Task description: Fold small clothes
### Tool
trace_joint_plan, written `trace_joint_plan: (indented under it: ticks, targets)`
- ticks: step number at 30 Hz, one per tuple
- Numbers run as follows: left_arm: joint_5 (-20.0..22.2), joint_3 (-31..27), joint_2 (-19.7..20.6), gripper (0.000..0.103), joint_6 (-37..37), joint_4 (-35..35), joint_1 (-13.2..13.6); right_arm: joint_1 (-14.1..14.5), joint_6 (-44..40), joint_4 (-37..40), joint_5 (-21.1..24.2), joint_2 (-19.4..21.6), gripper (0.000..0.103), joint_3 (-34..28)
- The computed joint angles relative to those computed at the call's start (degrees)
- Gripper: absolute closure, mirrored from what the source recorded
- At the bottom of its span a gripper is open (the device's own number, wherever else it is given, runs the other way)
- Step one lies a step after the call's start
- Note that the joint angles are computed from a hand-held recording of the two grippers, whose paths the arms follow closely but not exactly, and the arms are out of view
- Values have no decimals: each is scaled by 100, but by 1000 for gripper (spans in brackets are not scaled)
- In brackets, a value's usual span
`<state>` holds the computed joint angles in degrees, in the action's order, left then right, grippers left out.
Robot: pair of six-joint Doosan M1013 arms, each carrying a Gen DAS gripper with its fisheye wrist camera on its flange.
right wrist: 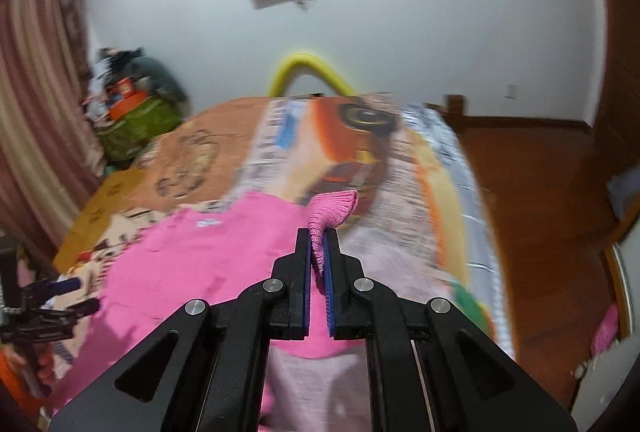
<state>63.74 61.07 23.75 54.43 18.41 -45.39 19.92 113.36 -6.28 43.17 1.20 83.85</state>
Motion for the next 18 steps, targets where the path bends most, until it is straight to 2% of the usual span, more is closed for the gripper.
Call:
trace_joint_plan:
  ticks: [10,15,18]
  targets:
    - [-299,570,-378,23,-91,-220,204,635,-777,776,134,818,98,-873]
    - [-308,750,-473,23,-39,-323,318,733,-1174,1405,606,1208,96,-1206]
    - [-353,795,-490,23,-37,-408,378,773,-1248,1433,650,1221,87,-1186]
